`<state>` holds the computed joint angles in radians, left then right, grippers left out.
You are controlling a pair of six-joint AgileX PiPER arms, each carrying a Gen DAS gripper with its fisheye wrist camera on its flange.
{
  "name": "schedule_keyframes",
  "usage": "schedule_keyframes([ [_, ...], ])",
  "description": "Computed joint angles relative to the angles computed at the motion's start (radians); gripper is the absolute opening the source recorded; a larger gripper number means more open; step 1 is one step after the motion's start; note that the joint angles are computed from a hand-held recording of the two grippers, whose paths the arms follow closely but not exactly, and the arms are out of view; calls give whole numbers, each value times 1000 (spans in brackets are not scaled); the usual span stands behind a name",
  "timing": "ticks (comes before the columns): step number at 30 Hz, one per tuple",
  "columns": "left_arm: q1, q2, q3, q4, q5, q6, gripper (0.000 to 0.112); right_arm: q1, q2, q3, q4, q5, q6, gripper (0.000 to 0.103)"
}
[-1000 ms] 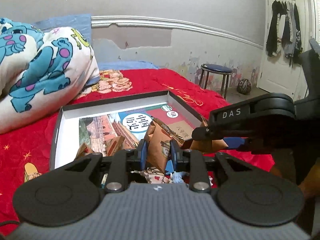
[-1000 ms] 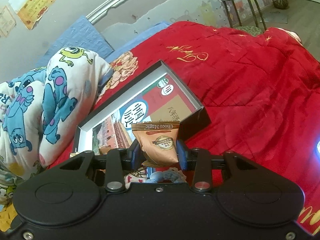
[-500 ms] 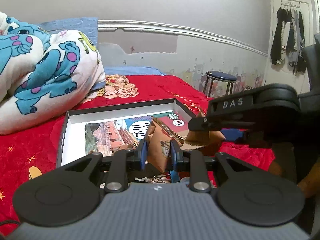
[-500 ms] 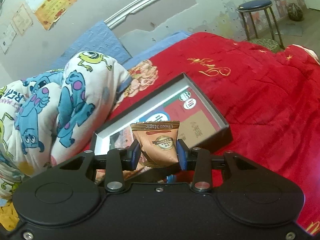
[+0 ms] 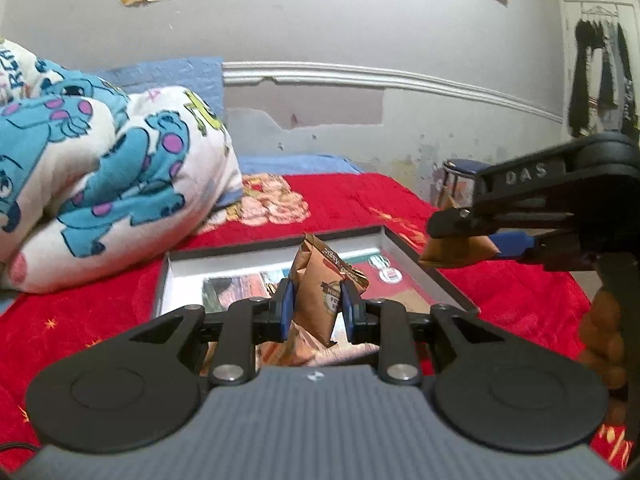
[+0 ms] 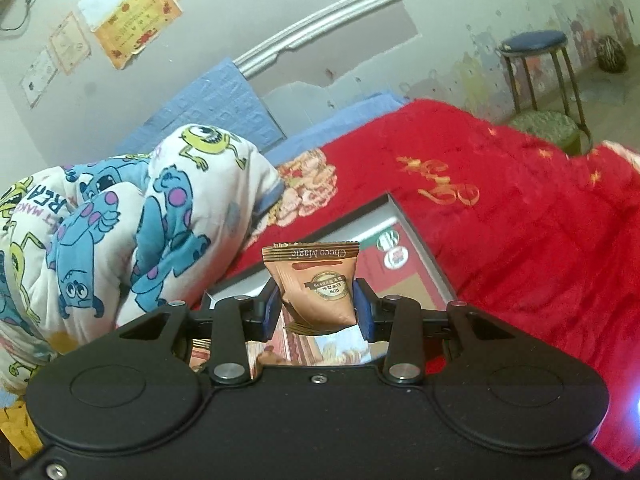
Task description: Organize objects
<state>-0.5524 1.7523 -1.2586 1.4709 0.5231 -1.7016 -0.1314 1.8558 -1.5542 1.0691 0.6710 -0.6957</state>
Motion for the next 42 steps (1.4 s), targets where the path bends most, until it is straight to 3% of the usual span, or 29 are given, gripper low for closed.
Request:
schedule_keyframes([
  [8,-14,49,-101,-57,30,73,29,-24,40,-64,14,8,-33,37],
  [11,17,74,-166,-245,-33,174,29,-37,78,-109,9,37,-16,37],
  [16,42,155,-304,-477,-51,376,29,-62,177,-241,-40,130,81,37],
  [19,74,206,-403,-715,-64,631,29,-65,221,-303,-78,162,131,37],
  [22,112,272,-524,-994,-42,900,29,-64,268,-371,-114,197,199,37],
  [25,126,335,-619,-1099,23,1034,29,-47,307,-423,-167,208,237,37],
  [36,140,424,-720,-1106,217,1025,29,8,419,-534,-284,238,327,37],
  [42,145,408,-674,-1071,231,943,29,29,371,-445,-250,182,234,37],
])
